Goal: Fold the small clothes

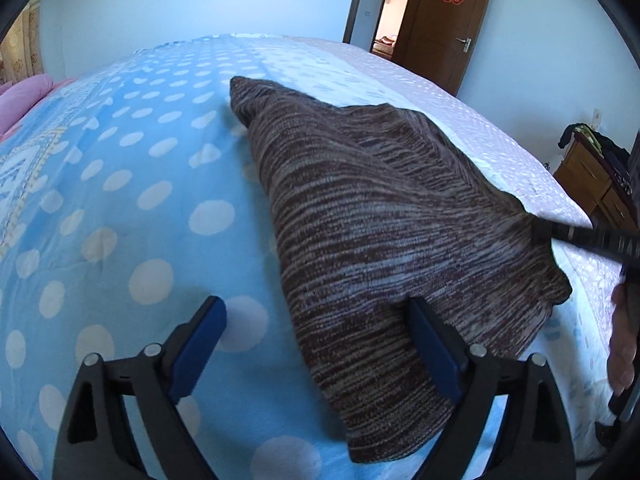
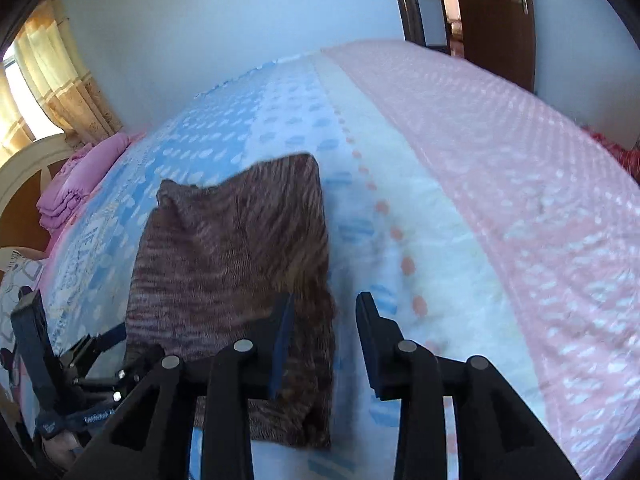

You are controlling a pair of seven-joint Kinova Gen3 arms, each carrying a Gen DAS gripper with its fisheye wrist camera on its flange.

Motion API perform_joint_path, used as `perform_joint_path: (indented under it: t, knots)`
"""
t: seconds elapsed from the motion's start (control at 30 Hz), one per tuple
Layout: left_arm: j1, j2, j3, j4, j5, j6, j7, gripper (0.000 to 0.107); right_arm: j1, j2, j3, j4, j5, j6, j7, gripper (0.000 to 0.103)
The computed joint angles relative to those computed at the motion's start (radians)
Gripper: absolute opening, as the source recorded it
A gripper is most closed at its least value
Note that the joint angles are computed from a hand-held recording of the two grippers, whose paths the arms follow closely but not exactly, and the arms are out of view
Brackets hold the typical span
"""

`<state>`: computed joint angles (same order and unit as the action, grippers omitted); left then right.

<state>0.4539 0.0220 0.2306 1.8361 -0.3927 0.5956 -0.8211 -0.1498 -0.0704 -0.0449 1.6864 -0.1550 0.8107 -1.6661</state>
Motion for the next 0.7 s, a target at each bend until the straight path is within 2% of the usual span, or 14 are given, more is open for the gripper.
perform_joint_path:
  t: [0.13,0.23,0.3,0.37,0.43,0.53,0.6,0.67,0.7]
  knots:
    - [0.026,-0.003,0.017,0.008,-0.081,0.037,0.084,0.098,-0.022,0.136,-0.057,-0.181,0.029,0.071,0.075,0.033]
    - [0.037,-0.006,0.022,0.010,-0.104,0.058,0.116,0.100,-0.143,0.274,0.029,-0.303,0.120,0.155,0.033,0.033]
    - [0.037,-0.012,0.023,0.016,-0.103,0.058,0.125,0.100,-0.183,0.352,0.058,-0.352,0.188,0.184,-0.018,0.034]
    - [0.035,-0.027,0.025,0.035,-0.100,0.047,0.138,0.100,-0.205,0.366,0.068,-0.392,0.232,0.220,-0.058,0.034]
    - [0.027,-0.040,0.028,0.051,-0.091,0.032,0.141,0.100,-0.235,0.314,0.075,-0.366,0.259,0.201,-0.042,0.034]
    - [0.008,-0.063,0.029,0.079,-0.055,-0.011,0.121,0.100,-0.190,0.234,-0.034,-0.291,0.198,0.111,0.071,0.034]
    - [-0.006,-0.068,0.035,0.083,-0.037,-0.022,0.109,0.100,-0.180,0.224,-0.126,-0.290,0.177,0.104,0.152,0.034]
    - [-0.012,-0.068,0.048,0.083,-0.045,-0.018,0.117,0.100,-0.208,0.245,-0.164,-0.306,0.202,0.109,0.230,0.034]
    - [-0.014,-0.069,0.051,0.083,-0.045,-0.018,0.117,0.100,-0.241,0.280,-0.155,-0.338,0.211,0.131,0.251,0.029]
